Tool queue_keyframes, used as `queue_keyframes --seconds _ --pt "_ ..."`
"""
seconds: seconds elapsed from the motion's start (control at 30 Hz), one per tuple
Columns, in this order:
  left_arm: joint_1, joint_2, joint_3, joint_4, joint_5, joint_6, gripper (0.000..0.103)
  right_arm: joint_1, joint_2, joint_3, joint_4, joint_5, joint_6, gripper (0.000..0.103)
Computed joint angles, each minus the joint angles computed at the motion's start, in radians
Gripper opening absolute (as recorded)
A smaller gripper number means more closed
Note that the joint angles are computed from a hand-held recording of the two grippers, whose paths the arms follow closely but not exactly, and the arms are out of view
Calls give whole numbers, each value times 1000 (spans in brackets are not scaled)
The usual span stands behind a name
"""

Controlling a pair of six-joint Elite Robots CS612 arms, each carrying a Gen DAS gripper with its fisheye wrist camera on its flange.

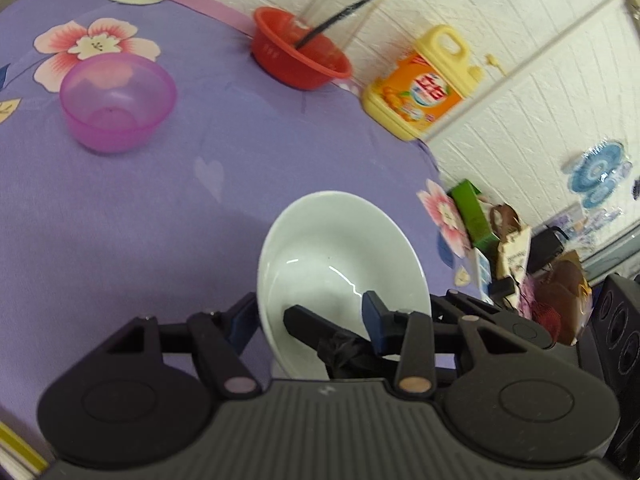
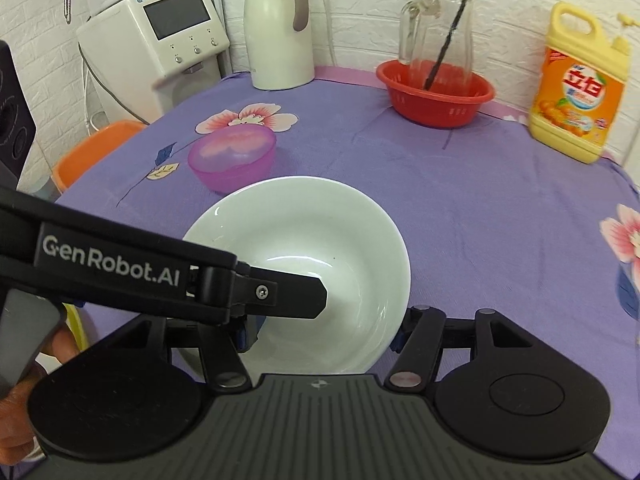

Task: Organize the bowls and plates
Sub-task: 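Lift the white bowl with the left gripper into the steel bowl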

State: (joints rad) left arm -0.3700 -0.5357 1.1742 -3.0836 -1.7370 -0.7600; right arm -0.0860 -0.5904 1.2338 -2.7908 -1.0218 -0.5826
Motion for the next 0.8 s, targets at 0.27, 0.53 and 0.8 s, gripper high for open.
queue_keyframes --seconds 0.27,0.53,0.8 --pt "-39 -82 176 -86 -45 41 42 -19 -113 230 -152 -69 3 103" --pt "-69 -112 271 -88 -56 73 42 -36 -148 351 -207 -79 8 103" --pt "-81 -111 278 -98 -32 119 57 -54 -145 366 -212 -34 36 103"
